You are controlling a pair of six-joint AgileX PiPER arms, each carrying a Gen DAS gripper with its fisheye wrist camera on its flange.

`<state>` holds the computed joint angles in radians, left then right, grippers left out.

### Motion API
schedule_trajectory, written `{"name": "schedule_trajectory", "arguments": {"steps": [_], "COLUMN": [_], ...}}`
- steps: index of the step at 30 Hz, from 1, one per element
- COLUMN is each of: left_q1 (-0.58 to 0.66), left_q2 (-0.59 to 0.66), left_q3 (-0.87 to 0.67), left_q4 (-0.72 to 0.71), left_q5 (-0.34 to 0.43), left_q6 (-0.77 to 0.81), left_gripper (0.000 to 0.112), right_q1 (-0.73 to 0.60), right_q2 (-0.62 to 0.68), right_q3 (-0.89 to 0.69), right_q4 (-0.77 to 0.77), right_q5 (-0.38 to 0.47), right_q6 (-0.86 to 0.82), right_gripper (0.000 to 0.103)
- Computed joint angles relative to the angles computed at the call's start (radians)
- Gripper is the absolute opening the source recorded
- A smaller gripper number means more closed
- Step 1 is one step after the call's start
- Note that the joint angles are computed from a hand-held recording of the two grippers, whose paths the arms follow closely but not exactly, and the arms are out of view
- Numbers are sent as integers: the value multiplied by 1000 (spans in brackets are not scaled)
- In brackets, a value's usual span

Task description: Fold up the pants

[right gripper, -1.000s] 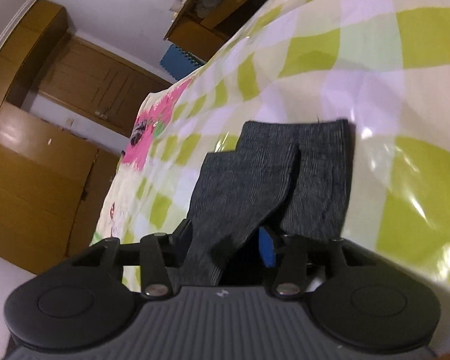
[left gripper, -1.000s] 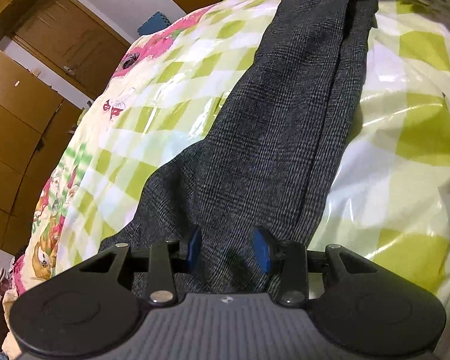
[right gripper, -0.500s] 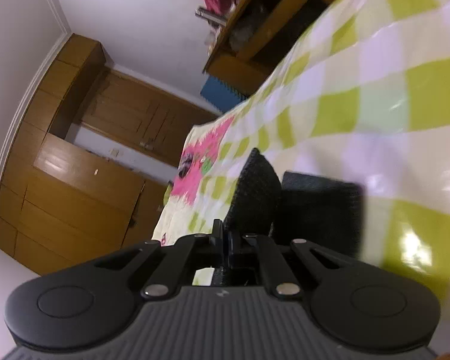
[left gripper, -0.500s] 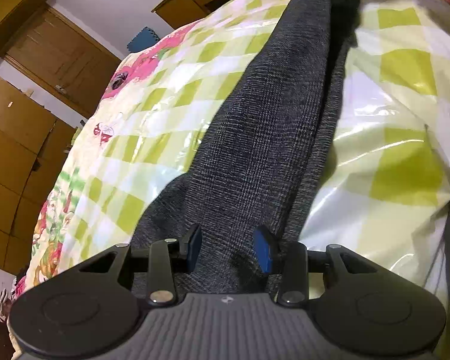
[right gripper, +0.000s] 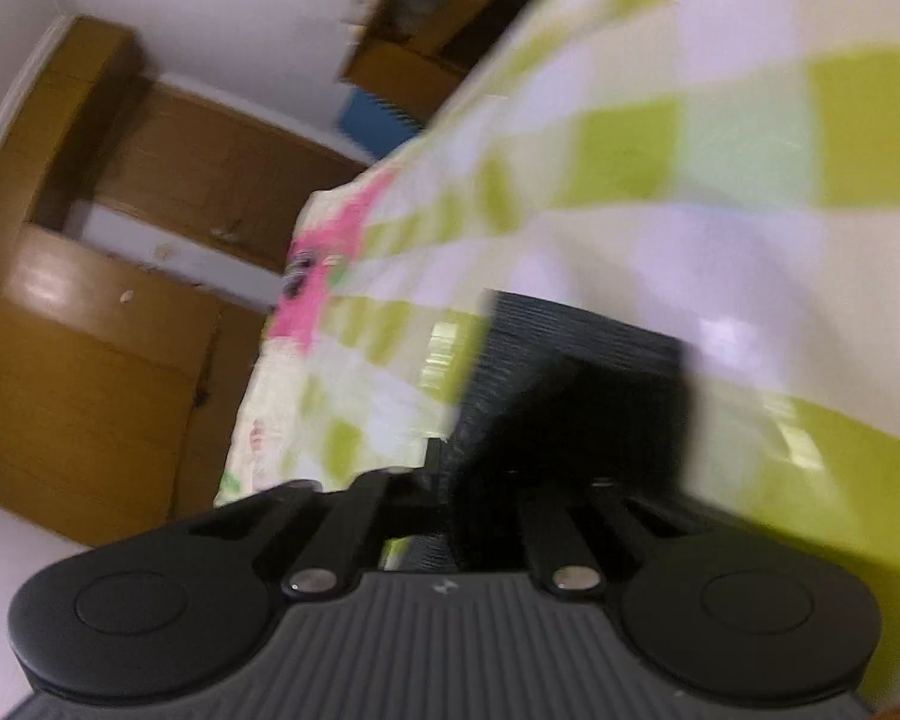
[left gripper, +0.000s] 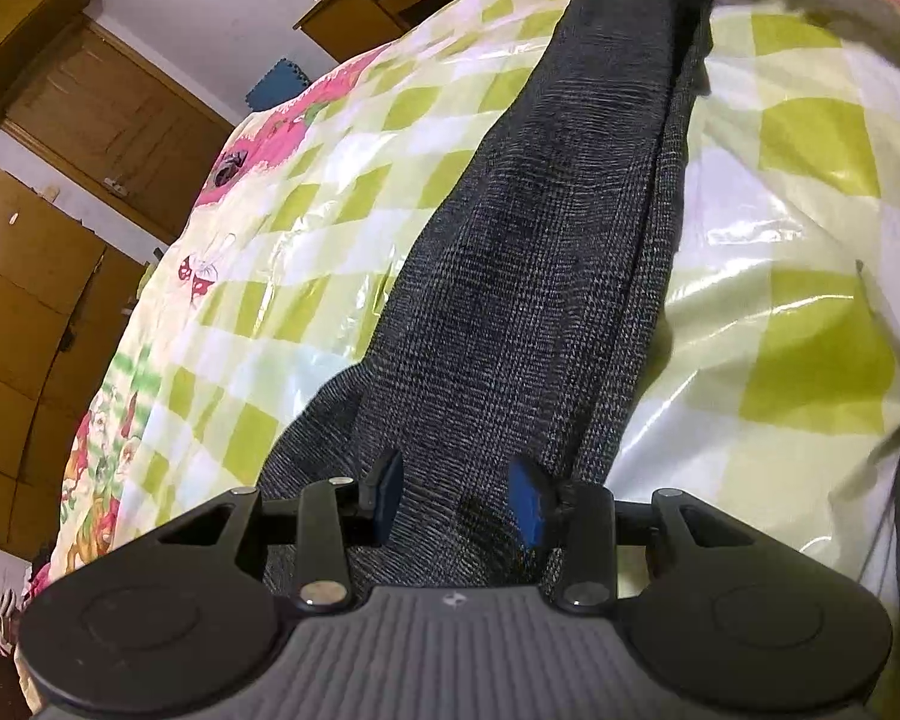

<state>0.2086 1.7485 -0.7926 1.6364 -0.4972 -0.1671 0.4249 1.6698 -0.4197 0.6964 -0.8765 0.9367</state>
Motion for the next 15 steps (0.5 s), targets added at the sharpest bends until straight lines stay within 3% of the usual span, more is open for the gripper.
{"name": "schedule_trajectory", "arguments": {"steps": [3, 7, 9, 12, 15], "left_q1": [-2, -2, -5, -5, 1], "left_q2": [-6, -14, 0, 2, 0], "left_q3": [-5, -10, 7, 59, 44], "left_q4": [-1, 39, 9, -146, -91], "left_q5": [0, -10, -2, -4, -12], "left_q6": [-9, -77, -22, 187, 123], "left_gripper": [53, 54, 54, 53, 53], "right_q1": [-10, 65, 45, 18, 58], "right_q2": [-77, -111, -66, 3, 16], "right_q3": [-14, 20, 34, 38, 55], "right_q4": [-26, 81, 121, 143, 220], "right_q5": [-84, -143, -54, 43, 49], "right_q6": [-53, -147, -114, -72, -97], "right_gripper": [5, 5, 5, 5, 7]}}
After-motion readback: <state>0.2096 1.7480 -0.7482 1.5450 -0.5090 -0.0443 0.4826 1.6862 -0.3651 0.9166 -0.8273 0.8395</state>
